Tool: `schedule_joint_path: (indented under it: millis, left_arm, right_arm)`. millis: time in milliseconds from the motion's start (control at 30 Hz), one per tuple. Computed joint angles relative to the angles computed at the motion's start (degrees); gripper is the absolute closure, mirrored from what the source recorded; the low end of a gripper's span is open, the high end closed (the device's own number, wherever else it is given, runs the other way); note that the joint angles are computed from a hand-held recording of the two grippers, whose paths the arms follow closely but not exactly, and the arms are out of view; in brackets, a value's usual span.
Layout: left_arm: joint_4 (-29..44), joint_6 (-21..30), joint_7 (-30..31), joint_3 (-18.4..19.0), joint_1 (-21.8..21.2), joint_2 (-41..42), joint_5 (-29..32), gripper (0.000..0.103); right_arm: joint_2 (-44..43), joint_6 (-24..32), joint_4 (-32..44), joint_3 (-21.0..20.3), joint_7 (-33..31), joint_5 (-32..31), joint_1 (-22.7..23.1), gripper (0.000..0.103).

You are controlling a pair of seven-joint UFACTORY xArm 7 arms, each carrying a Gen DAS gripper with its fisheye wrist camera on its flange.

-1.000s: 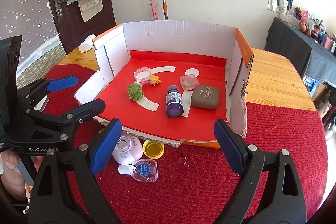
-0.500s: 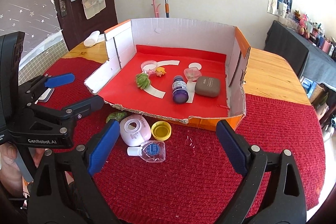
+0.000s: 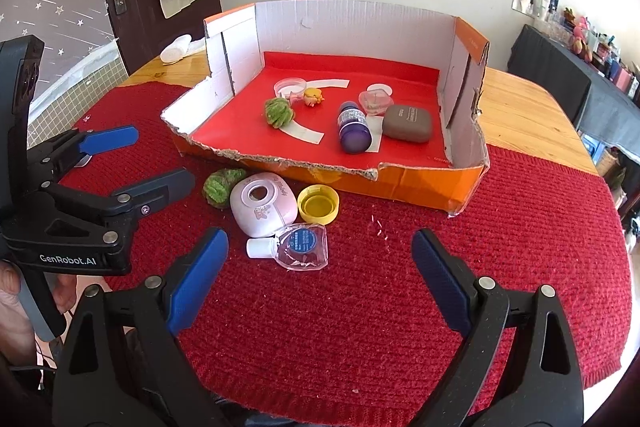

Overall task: Organize objects
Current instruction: 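Move both tools toward the second green ball and clear eye-drop bottle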

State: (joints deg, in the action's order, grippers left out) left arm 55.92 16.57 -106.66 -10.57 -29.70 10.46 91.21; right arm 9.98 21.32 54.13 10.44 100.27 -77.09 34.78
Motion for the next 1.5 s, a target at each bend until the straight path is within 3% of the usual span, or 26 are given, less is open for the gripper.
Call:
schedule_joint_path:
  millis: [100, 300, 533, 800, 967, 1400, 1500]
  left_arm:
    - [0.0, -0.6, -0.3, 0.1, 0.1, 0.6, 0.4, 0.001]
    - [0.3, -3.3, 0.3, 0.7, 1.0, 1.9, -0.1, 0.011]
    - [1.6, -5.5, 3.9, 1.5, 0.8, 4.0, -2.5, 0.024]
    - [2.9, -6.0, 6.6, 2.8, -0.6, 5.8, -4.4, 0.025]
    - [3.8, -6.6, 8.3, 3.7, -1.3, 6.7, -5.8, 0.028]
    - [6.5, -9.0, 12.1, 6.5, -3.3, 9.5, -9.3, 0.039]
    - [6.9, -10.2, 12.9, 7.1, -3.9, 9.8, -9.9, 0.051]
  right_arm:
    - [1.2, -0.4, 0.4, -0.1, 0.0, 0.1, 0.1, 0.009]
    - [2.6, -2.5, 0.9, -1.0, 2.0, -1.3, 0.1, 0.01]
    - [5.0, -3.6, 2.4, -1.7, -0.2, 0.1, 1.0, 0.032]
    - [6.9, -4.1, 4.0, -3.4, -0.9, 0.3, 2.8, 0.037]
    - [6.9, -3.5, 4.1, -3.8, -0.4, -0.3, 3.1, 0.048]
    - [6.2, -4.3, 3.3, -3.7, -0.2, -0.6, 2.5, 0.048]
    - [6.0, -4.7, 3.0, -3.6, 0.2, -0.8, 2.2, 0.049]
